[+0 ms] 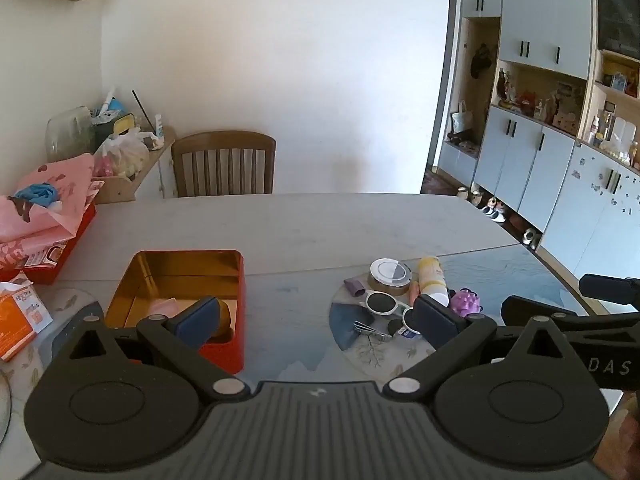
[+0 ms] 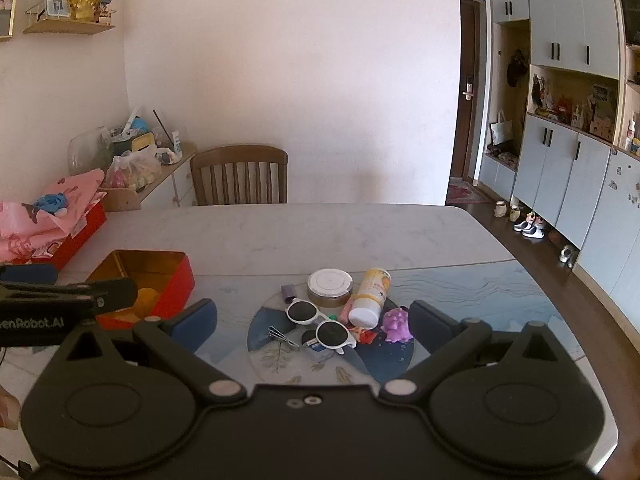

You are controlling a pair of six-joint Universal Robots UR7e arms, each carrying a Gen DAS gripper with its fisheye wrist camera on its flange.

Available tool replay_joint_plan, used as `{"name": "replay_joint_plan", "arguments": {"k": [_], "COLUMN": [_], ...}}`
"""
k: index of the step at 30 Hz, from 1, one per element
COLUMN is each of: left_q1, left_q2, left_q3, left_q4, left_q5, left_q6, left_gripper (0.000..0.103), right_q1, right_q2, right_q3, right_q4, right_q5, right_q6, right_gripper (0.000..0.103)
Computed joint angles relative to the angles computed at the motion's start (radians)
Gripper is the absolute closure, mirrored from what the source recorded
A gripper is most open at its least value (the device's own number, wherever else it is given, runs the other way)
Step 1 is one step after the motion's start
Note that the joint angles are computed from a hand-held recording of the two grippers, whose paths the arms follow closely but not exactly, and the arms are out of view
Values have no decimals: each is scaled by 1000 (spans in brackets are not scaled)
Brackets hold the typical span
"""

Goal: Organize rigid objects
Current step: 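Move both tools toward the cluttered items on the round mat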

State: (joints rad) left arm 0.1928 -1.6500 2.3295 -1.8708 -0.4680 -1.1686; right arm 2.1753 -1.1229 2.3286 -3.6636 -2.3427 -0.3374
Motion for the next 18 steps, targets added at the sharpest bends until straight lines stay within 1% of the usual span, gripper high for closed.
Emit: {"name": "replay_joint_plan", "arguments": {"k": [11, 18], "left_q1": [18, 49], "left_q2": [46, 95], "left_q3": [-16, -36], "left_q4": [-26, -63], "left_q5": [-24, -40], "left_q6": [1, 25], "left_gripper": [0, 0], "right_q1": [-17, -52], "right_q2": [-2, -27], "right_q3": [4, 5], "right_q4": [-5, 25], "right_q5": [17, 59], "right_q6": [-15, -20], "right_gripper": [1, 1]}}
